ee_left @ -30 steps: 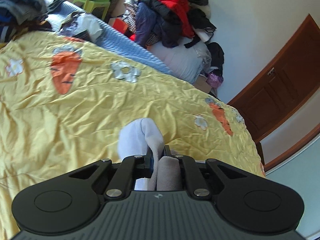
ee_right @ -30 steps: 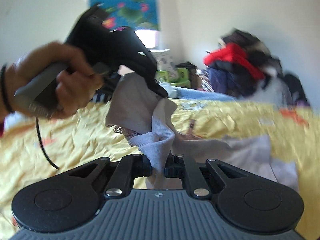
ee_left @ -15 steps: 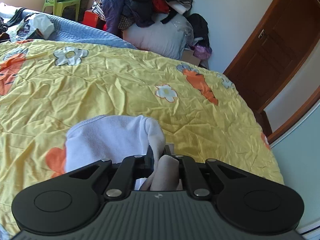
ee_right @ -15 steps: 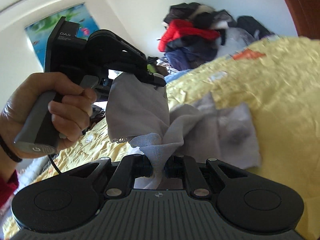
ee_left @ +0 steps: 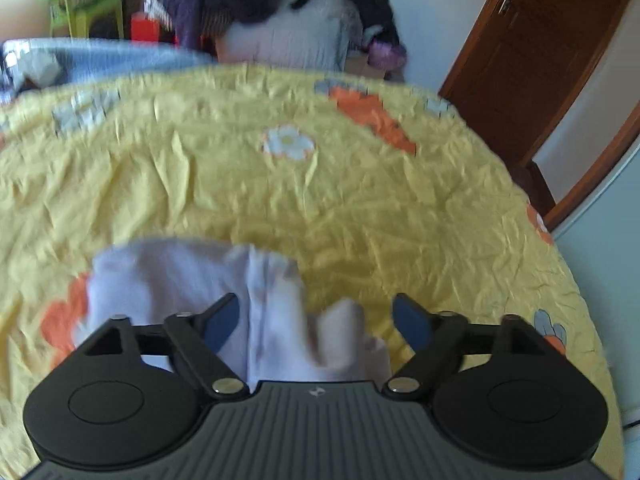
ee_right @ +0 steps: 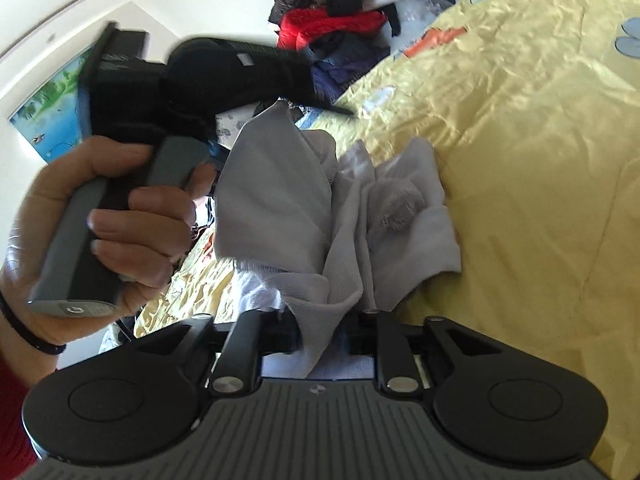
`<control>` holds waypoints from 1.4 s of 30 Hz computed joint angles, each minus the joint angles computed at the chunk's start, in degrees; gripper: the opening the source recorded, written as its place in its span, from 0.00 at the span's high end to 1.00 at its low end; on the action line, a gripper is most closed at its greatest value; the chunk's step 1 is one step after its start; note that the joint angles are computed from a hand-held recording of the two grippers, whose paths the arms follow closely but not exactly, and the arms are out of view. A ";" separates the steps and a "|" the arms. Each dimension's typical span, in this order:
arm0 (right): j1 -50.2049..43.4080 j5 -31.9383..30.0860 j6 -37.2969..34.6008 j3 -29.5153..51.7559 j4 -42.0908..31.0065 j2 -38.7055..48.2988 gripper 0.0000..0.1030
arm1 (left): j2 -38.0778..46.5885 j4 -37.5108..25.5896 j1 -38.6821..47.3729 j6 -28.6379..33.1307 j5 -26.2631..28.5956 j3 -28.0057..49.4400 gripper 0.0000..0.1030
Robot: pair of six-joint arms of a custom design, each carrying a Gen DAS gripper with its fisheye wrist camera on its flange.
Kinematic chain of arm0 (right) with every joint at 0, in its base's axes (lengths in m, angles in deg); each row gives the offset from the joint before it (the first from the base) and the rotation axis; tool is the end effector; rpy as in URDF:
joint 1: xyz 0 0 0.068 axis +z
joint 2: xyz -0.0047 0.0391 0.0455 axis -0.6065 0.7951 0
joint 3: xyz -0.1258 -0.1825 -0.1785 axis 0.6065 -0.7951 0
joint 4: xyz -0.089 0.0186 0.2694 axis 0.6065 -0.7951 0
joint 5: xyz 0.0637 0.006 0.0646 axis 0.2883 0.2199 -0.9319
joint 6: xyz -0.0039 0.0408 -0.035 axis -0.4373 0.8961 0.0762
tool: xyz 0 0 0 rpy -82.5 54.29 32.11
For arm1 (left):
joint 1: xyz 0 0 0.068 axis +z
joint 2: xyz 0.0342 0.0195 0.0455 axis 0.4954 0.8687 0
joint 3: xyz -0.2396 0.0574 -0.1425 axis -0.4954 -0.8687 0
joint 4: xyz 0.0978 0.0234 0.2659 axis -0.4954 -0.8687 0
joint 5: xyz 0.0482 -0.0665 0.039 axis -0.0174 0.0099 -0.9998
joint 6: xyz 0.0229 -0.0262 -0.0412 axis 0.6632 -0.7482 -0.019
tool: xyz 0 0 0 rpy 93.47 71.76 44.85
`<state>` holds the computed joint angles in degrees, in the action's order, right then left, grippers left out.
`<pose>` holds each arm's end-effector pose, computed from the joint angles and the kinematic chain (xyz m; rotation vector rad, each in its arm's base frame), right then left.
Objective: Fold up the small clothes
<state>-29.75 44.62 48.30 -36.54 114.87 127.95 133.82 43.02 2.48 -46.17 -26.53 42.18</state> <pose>0.2249 0.0497 0.0965 0.1095 2.1387 1.0321 0.3715 -0.1857 0.2185 -0.0690 2.4454 -0.2645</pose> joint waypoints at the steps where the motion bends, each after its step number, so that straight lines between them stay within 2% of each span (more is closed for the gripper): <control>1: -0.14 -0.26 0.28 0.01 0.19 0.22 0.66 | -0.80 0.16 -0.50 1.22 -1.96 -0.01 0.17; 5: -1.90 -2.98 0.80 -0.11 0.35 0.74 0.54 | -3.78 0.19 -0.76 2.32 -5.27 -0.94 0.17; 10: -7.05 -7.89 -1.13 -0.91 -4.18 -2.01 0.40 | -10.39 2.40 -0.17 2.13 -8.71 -9.84 0.16; 12: -10.10 -10.20 -2.64 -0.69 -5.46 -1.36 0.39 | -13.33 3.42 -0.72 2.09 -11.04 -15.03 0.16; 15: -12.78 -14.63 -2.38 0.22 -2.86 2.18 0.39 | -17.47 6.05 -2.10 0.79 -13.54 -22.20 0.16; 16: -12.72 -14.49 -2.14 0.37 -2.49 2.40 0.41 | -18.62 6.56 -2.58 0.06 -14.02 -24.03 0.16; 18: -11.55 -11.72 -3.04 0.37 -2.88 1.78 0.58 | -19.74 6.04 -3.46 -1.67 -15.00 -26.00 0.16; 19: -10.92 -11.09 -3.89 0.76 -4.42 1.58 0.72 | -20.19 6.03 -3.77 -2.07 -15.12 -26.79 0.16; 24: -11.96 -12.00 -5.05 0.37 -5.28 2.36 0.75 | -21.12 5.12 -6.05 -2.93 -17.76 -28.84 0.16; 27: -13.01 -12.72 -7.57 0.54 -9.15 0.27 0.59 | -21.34 5.04 -7.06 -3.05 -18.55 -29.92 0.16; 29: -14.46 -14.62 -8.42 0.48 -10.49 -1.19 0.37 | -21.45 5.27 -7.25 -3.37 -18.71 -30.53 0.16; 30: -14.89 -15.18 -9.04 0.59 -11.32 -1.95 0.32 | -21.55 5.50 -7.24 -3.59 -18.73 -30.91 0.16; 31: -14.87 -15.16 -10.07 0.91 -12.82 -2.89 0.26 | -21.63 5.70 -7.06 -3.73 -18.52 -31.20 0.16; 33: -14.19 -14.97 -12.79 2.43 -16.78 -3.32 0.26 | -22.04 6.68 -6.38 -4.21 -17.77 -32.31 0.16; 36: -12.76 -15.44 -12.71 3.65 -14.88 -0.74 0.25 | -23.33 9.31 -4.32 -4.82 -14.82 -34.99 0.16; 40: -9.10 -12.90 -11.39 5.70 -8.97 3.95 0.26 | -25.18 16.30 1.10 -6.63 -6.44 -40.78 0.09; 42: -7.44 -12.17 -10.13 7.38 -6.25 6.80 0.27 | -25.57 21.78 4.92 -7.72 0.58 -44.35 0.05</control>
